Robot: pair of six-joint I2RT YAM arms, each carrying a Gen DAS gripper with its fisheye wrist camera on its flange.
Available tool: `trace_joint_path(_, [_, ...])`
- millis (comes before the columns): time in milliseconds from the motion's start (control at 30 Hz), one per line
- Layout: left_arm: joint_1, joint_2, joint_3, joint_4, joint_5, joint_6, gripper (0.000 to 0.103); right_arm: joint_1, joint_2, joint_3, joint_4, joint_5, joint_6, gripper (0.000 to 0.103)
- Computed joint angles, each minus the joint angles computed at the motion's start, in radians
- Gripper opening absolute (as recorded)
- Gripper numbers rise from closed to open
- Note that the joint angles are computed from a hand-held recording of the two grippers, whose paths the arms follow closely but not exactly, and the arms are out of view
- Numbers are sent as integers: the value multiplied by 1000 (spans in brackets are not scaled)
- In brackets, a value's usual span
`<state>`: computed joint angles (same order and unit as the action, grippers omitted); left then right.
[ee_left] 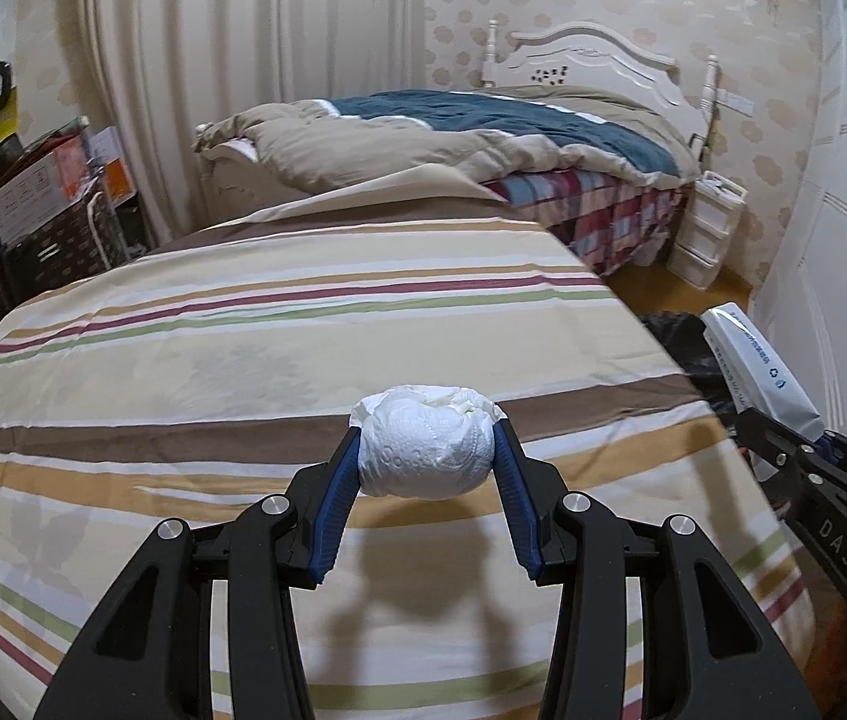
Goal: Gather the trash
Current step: 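Carry the tissue ball and white-blue tube over the black bin, then open both tools to drop the tissue ball and tube into the bin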
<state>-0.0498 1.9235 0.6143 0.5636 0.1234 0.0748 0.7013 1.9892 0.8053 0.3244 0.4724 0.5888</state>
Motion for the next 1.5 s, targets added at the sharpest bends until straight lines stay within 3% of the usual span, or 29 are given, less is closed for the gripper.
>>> trace_joint_path(567, [-226, 22, 64, -5, -66, -26, 45, -111, -103, -178, 85, 33, 10, 13])
trace_joint_path(1000, [-345, 178, 283, -105, -97, -53, 45, -260, -79, -214, 144, -9, -17, 13])
trace_joint_path(1500, [-435, 338, 523, -220, -150, -69, 45, -414, 36, -143, 186, -82, -59, 13])
